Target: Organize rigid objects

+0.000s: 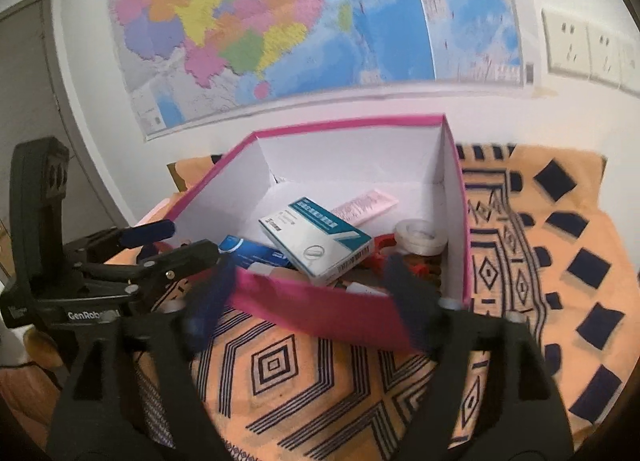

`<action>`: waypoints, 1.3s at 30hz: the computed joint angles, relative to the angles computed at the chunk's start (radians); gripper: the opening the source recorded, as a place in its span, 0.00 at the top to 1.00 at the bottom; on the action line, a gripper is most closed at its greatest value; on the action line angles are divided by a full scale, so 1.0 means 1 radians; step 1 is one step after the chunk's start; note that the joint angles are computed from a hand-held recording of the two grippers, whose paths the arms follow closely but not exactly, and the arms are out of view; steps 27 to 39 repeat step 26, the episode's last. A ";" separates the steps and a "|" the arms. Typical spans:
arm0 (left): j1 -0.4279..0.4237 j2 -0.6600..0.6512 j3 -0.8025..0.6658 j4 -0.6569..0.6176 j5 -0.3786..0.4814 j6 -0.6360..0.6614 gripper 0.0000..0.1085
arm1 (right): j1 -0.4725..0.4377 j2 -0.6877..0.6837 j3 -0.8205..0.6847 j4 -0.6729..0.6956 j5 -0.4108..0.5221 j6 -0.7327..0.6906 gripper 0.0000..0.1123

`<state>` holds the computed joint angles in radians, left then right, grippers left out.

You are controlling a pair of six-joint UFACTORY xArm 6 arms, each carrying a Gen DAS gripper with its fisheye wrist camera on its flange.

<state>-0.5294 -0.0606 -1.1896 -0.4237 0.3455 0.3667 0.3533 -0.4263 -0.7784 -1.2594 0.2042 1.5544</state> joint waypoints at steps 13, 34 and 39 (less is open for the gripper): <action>0.044 -0.187 0.281 0.430 -0.139 -0.425 0.05 | 0.230 -0.097 0.108 -0.175 0.347 0.256 0.09; 0.061 -0.229 0.344 0.659 -0.142 -0.608 0.05 | 0.300 -0.068 0.097 -0.177 0.407 0.265 0.09; 0.061 -0.229 0.344 0.659 -0.142 -0.608 0.05 | 0.300 -0.068 0.097 -0.177 0.407 0.265 0.09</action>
